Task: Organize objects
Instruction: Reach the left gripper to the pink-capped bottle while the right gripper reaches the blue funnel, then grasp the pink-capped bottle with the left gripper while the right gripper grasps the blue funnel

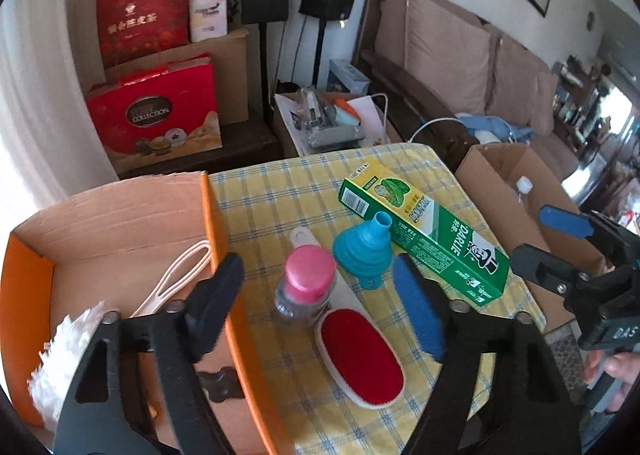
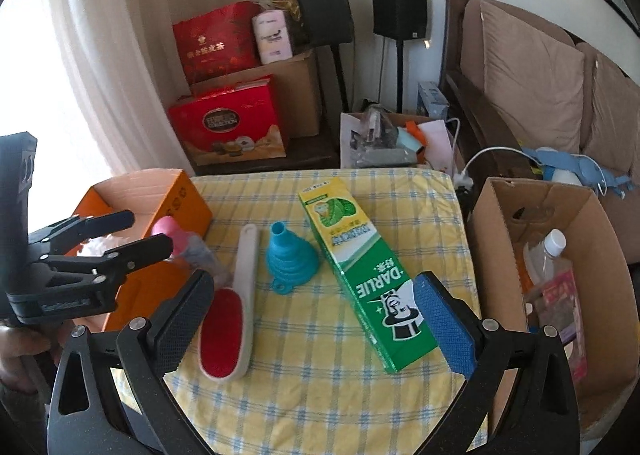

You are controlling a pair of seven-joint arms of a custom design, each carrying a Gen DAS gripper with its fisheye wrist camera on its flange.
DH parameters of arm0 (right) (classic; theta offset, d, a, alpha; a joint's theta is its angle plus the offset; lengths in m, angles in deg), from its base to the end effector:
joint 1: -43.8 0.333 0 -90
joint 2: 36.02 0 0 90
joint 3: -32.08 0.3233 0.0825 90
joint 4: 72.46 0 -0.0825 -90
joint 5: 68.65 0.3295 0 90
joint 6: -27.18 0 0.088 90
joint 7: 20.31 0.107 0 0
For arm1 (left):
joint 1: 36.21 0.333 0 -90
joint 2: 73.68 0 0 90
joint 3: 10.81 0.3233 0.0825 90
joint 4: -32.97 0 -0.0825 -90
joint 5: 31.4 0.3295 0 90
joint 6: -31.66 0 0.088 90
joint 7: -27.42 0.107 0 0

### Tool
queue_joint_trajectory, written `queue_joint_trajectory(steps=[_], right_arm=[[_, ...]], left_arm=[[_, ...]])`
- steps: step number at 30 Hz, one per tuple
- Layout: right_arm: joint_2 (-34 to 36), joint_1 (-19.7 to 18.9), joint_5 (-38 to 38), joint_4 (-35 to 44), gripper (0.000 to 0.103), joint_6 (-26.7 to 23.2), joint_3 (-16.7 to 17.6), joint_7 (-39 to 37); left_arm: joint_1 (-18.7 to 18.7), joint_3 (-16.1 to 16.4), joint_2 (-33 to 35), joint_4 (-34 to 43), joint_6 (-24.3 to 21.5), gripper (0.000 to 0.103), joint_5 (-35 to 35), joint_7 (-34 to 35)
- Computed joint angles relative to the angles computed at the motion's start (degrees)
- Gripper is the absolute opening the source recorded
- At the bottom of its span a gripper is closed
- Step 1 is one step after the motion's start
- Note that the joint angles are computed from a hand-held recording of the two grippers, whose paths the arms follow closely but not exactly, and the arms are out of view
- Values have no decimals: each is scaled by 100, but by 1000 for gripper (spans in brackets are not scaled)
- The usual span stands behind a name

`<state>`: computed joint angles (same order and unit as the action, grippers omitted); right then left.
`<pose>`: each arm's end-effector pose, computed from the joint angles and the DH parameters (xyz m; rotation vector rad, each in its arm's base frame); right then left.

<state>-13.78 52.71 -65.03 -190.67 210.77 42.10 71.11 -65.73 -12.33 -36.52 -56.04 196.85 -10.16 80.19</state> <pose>0.5816 0.1813 0.3842 -1.8868 1.5396 -0.4707 0.5993 -0.3797 0.3825 -1.6939 2.0854 -0.8726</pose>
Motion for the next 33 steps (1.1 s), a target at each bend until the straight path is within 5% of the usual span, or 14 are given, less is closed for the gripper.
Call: queue_joint_trajectory(steps=[5, 12, 14, 17, 24, 29, 33], right_arm=[[310, -112, 33, 407, 85, -212, 108, -103], [873, -138, 151, 1205, 70, -607, 294, -412], [1077, -154, 213, 1486, 58, -752, 370, -525], [1384, -45, 305, 1923, 46, -986, 330, -609], [1937, 250, 378, 2668, 40, -1351, 115, -694], [2183, 479, 321, 3024, 18, -1582, -144, -634], [2174, 555, 278, 2965, 16, -1438, -239, -600]], left_arm=[[99, -208, 228, 356, -277, 41, -129, 348], [109, -249, 403, 618, -453, 34, -262, 524], [125, -266, 442, 675, -494, 27, -301, 572], [125, -254, 456, 670, -445, 27, -340, 575], [162, -260, 407, 549, -275, 27, -403, 604], [163, -227, 290, 385, -64, 26, -445, 577], [209, -260, 168, 254, 83, 26, -503, 607]])
